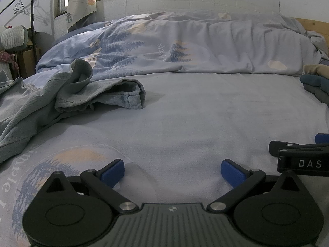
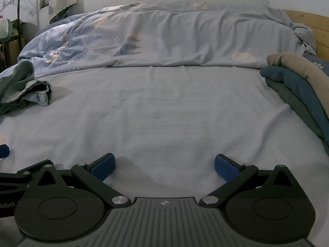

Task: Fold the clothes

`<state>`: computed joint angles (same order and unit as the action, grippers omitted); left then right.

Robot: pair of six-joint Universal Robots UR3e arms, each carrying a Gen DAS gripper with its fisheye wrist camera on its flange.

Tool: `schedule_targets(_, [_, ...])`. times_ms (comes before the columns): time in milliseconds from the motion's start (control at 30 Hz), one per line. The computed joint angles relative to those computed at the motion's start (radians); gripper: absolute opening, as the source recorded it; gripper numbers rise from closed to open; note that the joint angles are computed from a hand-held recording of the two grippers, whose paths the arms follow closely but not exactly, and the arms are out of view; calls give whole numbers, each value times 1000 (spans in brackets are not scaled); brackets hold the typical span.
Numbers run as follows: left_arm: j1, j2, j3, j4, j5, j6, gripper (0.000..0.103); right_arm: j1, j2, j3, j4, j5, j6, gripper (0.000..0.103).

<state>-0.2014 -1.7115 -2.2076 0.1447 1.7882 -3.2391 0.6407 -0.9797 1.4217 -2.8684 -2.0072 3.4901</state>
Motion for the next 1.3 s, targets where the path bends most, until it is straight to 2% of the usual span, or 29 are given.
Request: schedule_targets(1300, [-9, -5, 4, 0, 16, 2, 103, 2, 5, -5, 0, -1, 1, 103])
